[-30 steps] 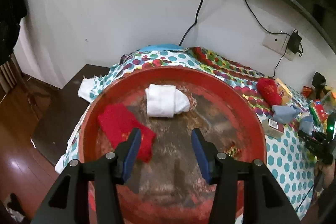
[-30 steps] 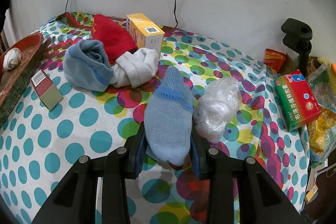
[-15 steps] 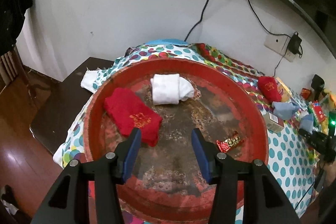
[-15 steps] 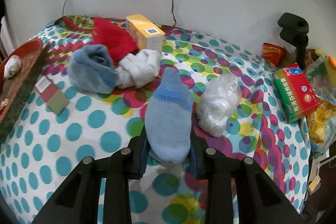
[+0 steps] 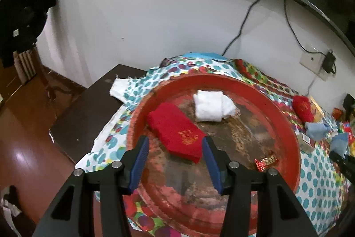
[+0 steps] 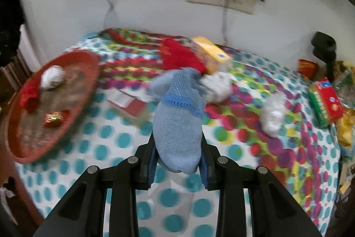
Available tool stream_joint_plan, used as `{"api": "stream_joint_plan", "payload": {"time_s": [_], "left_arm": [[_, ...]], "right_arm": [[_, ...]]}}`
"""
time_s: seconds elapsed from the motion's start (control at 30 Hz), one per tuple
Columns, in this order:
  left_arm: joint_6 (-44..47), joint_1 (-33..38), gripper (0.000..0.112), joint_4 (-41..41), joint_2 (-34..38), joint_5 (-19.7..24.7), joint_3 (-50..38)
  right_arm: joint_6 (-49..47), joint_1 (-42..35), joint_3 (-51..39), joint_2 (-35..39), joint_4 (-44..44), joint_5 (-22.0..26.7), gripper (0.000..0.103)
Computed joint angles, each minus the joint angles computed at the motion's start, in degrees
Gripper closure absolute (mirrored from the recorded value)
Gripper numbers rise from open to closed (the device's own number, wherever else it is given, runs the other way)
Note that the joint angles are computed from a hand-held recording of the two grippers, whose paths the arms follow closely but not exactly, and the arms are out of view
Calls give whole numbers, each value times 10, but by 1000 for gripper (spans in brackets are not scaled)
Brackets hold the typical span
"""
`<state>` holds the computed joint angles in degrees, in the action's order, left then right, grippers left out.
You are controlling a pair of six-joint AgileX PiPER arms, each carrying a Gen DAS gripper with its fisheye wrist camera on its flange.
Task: Organize objects
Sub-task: 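Carry the light blue sock onto the red tray and open the right tool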
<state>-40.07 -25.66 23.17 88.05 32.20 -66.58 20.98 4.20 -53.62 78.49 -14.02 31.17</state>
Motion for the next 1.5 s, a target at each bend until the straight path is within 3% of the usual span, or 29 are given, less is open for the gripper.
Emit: {"api": "stream_joint_plan", "payload": {"time_s": [0.57, 0.97, 1.5], "left_arm": [[-129, -1, 61, 140, 6, 58, -2], [-170, 27, 61, 146, -4, 47, 13], [-135, 40, 61, 101, -1, 37, 12]], "right_arm": [[26, 207, -167, 118, 31, 59, 73], [-10, 281, -256, 216, 67, 80, 73], [-32, 310, -355, 308, 83, 122, 70]]}}
